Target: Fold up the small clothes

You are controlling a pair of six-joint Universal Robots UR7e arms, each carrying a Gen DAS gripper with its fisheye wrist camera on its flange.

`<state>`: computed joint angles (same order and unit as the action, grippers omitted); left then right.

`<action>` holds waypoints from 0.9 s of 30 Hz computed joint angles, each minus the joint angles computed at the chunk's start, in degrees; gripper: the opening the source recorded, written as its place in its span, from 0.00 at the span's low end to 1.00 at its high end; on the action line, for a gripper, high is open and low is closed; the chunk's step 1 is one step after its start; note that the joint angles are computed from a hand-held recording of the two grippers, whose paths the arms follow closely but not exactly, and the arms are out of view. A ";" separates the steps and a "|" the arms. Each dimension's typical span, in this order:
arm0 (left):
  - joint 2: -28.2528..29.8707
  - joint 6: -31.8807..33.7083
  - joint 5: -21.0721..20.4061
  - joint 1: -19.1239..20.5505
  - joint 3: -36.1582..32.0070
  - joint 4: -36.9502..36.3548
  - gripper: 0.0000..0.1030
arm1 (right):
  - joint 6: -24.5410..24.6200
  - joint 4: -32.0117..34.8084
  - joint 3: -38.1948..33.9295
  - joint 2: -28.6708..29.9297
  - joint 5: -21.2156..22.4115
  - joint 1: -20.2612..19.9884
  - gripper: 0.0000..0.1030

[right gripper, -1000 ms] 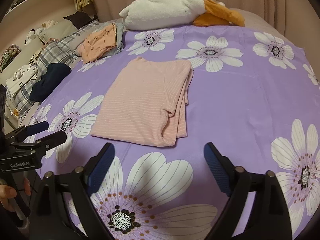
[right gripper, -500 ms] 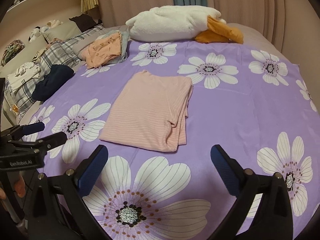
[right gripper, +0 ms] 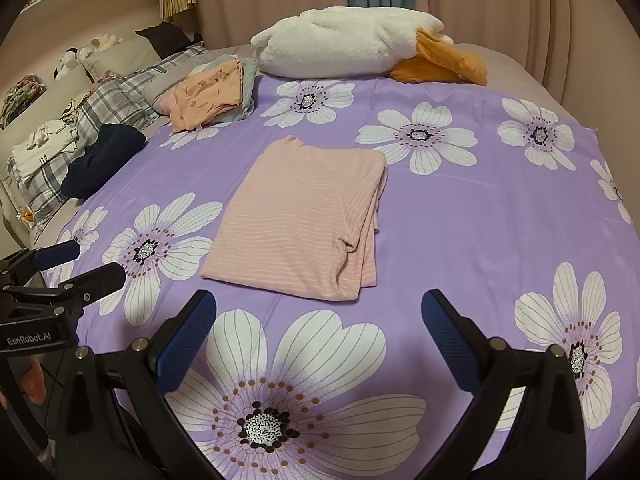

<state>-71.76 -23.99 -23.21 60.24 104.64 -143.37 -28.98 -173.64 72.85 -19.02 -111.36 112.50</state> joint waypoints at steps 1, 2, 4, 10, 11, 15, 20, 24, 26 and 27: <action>-0.01 0.14 -0.05 0.00 0.04 -0.20 0.95 | 0.02 -0.03 0.01 0.01 -0.06 0.02 1.00; 0.04 0.28 0.05 0.00 0.02 -0.35 0.95 | 0.02 0.05 0.01 -0.02 -0.03 0.01 1.00; 0.09 0.30 0.16 0.02 -0.12 -0.19 0.95 | 0.03 0.19 -0.08 0.00 -0.09 0.01 1.00; 0.19 0.23 0.60 -0.12 -0.25 0.20 0.95 | 0.05 0.48 -0.26 0.10 -0.31 -0.02 1.00; 0.19 0.27 0.62 -0.13 -0.22 0.15 0.95 | 0.09 0.53 -0.24 0.08 -0.29 -0.03 1.00; 0.17 0.08 0.65 -0.19 -0.18 0.36 0.95 | 0.09 0.51 -0.30 0.13 -0.30 -0.02 1.00; 0.18 -0.44 0.89 -0.18 -0.29 1.06 0.95 | 0.27 0.71 -0.33 0.18 -0.42 -0.13 1.00; 0.23 0.22 1.11 -0.18 -0.21 0.21 0.95 | 0.21 0.67 -0.32 0.20 -0.43 -0.18 1.00; 0.25 0.39 1.03 -0.12 -0.25 0.03 0.95 | 0.24 0.76 -0.36 0.18 -0.29 -0.22 1.00; 0.24 0.46 1.02 -0.12 -0.28 0.00 0.95 | 0.24 0.81 -0.42 0.20 -0.35 -0.21 1.00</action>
<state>-71.52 -23.53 -22.18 60.12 104.36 -143.37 -28.74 -172.83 72.43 -18.82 -111.71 112.29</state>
